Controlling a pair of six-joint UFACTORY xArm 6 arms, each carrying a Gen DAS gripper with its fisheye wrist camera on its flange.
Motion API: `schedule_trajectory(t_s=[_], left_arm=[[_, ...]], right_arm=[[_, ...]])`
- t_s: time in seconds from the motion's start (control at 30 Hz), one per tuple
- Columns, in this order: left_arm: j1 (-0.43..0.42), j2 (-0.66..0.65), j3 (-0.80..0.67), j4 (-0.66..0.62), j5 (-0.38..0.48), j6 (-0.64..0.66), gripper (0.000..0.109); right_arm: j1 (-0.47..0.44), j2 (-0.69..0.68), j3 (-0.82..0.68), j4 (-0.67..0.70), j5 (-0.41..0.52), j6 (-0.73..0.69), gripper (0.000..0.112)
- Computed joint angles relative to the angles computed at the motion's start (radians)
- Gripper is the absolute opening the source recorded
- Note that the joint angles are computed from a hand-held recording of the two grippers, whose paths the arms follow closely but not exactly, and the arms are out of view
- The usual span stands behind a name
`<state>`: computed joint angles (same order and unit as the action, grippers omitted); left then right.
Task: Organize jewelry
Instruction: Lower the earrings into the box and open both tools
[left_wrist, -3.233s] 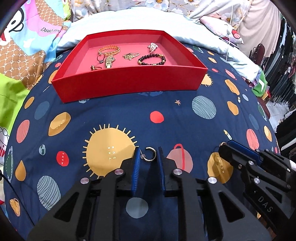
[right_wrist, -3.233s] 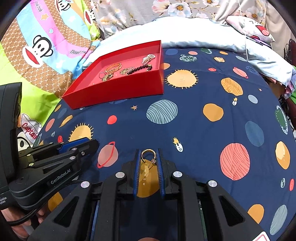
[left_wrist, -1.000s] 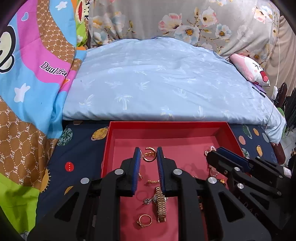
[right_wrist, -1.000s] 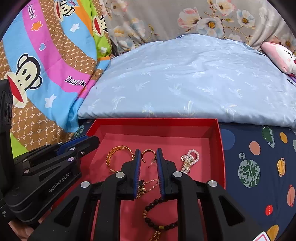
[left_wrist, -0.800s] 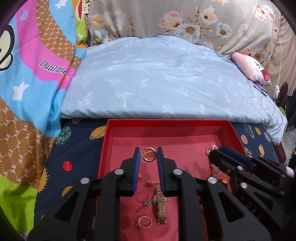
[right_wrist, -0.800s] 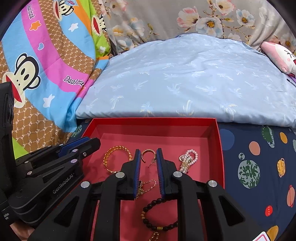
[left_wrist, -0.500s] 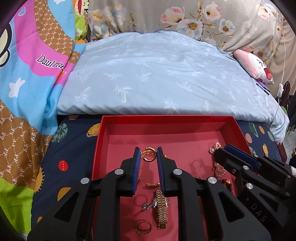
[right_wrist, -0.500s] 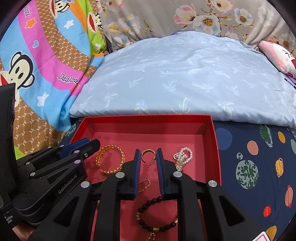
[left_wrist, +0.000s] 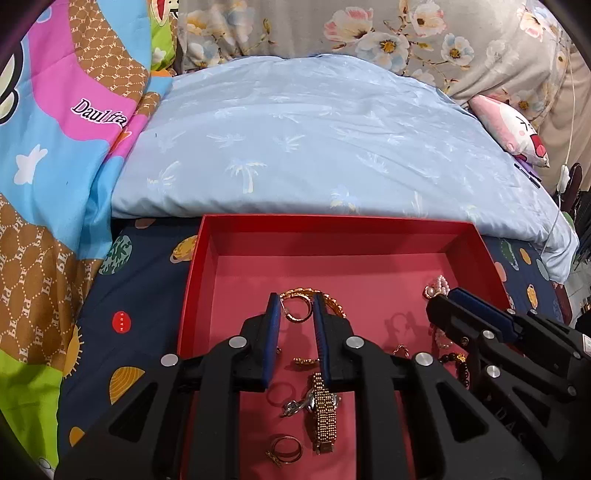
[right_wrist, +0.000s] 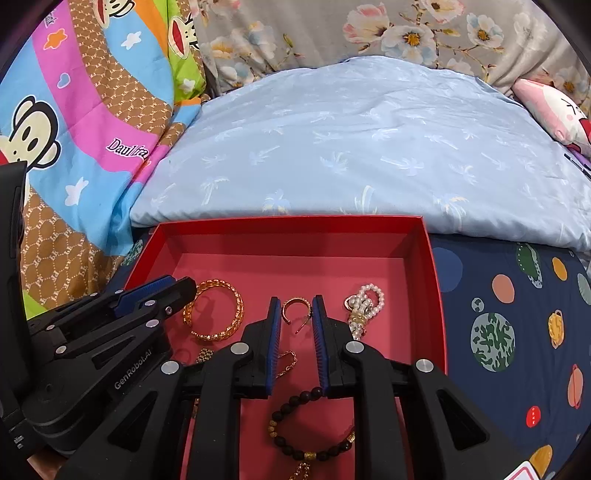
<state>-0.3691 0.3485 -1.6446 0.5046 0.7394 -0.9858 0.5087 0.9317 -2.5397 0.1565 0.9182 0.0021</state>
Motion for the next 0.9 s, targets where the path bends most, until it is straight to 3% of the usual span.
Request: schedule_trajectory(t_s=[0.23,0.43,0.57,0.9], left_arm=[[0.002,0.011,-0.017,-0.025,0.018,0.021,0.018],[0.000,0.023,-0.037,-0.027,0.048,0.020,0.018],[-0.004,0.026,-0.047,-0.007,0.074,0.005,0.033],[-0.013,0.033,-0.061,0.020,0.096,0.010,0.034]], right_arm=[[0.003,0.074,-0.131,-0.019,0.063,0.017,0.017],[0.004,0.027,-0.046,-0.024,0.018,0.019,0.017],[0.005,0.021,-0.034,-0.024,0.011,0.020,0.018],[0.004,0.004,-0.002,-0.021,-0.005,0.018,0.019]])
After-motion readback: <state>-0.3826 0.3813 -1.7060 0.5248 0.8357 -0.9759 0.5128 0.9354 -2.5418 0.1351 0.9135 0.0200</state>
